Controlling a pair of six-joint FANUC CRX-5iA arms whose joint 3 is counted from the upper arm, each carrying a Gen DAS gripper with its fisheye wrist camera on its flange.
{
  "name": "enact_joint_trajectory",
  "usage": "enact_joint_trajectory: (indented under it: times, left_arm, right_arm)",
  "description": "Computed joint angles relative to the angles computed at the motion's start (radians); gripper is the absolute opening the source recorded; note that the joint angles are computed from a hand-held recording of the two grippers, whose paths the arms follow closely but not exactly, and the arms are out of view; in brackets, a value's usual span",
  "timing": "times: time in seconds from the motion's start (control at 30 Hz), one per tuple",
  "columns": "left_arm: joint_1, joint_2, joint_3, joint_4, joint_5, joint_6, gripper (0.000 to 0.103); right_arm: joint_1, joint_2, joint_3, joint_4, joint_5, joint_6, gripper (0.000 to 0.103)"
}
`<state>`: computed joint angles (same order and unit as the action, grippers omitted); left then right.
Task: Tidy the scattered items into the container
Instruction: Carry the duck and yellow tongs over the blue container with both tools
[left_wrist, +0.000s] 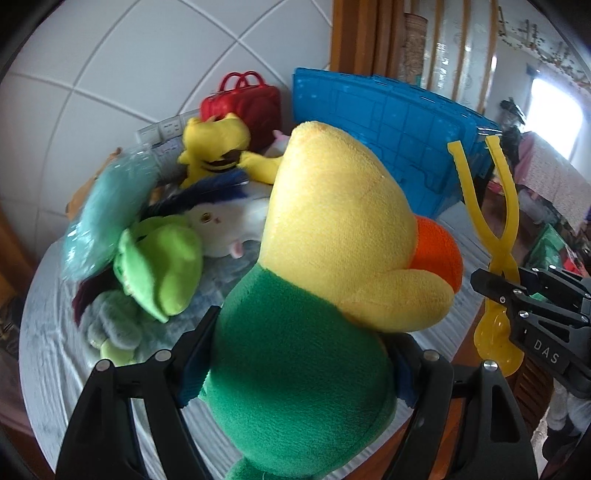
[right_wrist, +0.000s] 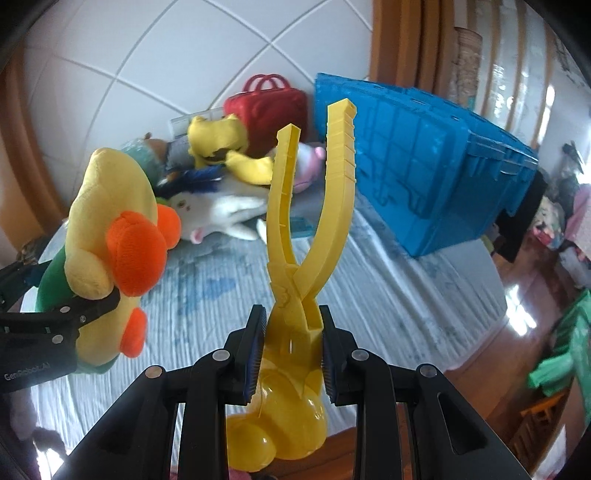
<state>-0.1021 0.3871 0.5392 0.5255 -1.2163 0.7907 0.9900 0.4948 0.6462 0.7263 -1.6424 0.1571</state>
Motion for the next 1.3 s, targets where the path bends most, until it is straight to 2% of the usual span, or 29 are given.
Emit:
enact_joint_trajectory:
  times: [0.2,0.4,0.67,0.8,0.93,1.1,1.2,1.3]
  left_arm:
    - [-0.051,0.04,0.058,-0.009,-0.031,0.012,0.079]
    - [-0.126,0.028,0.051,-0.047,-0.005,0.071,0.079]
    - [-0.29,-0.012,0.035,-0.179,0.06,0.29,0.079]
    - [-0.38,-0.018,0.048,-0.246,0.07,0.411,0.079]
    - [-0.453,-0.001,0.093,-0.294,0.055,0.48,0.079]
    - [-0.522,0.036,0.171,-0.328,0.034,0.509,0.079]
    - [-0.549,0.079,0.25,-0.335,0.016,0.508,0.079]
    - [-0.572,0.152,0.38,-0.335,-0.021,0.514,0.079]
  right_arm:
    - [-0.013,-0.038,-0.042,-0.017,-0.032,-0.016,0.027]
    - [-0.016,-0.157,-0.204,-0.014,-0.007,-0.05,0.027]
    - [-0.033,-0.412,-0.513,-0.028,0.095,-0.032,0.027]
    - [-0.035,-0.542,-0.646,-0.036,0.114,0.001,0.027]
    - [-0.033,-0.659,-0.747,-0.041,0.103,0.007,0.027]
    - [-0.028,-0.768,-0.831,-0.03,0.069,-0.007,0.027]
    - [-0.036,-0.804,-0.85,-0.014,0.053,-0.001,0.027]
    - [-0.06,-0.82,-0.847,-0.008,0.043,0.037,0.027]
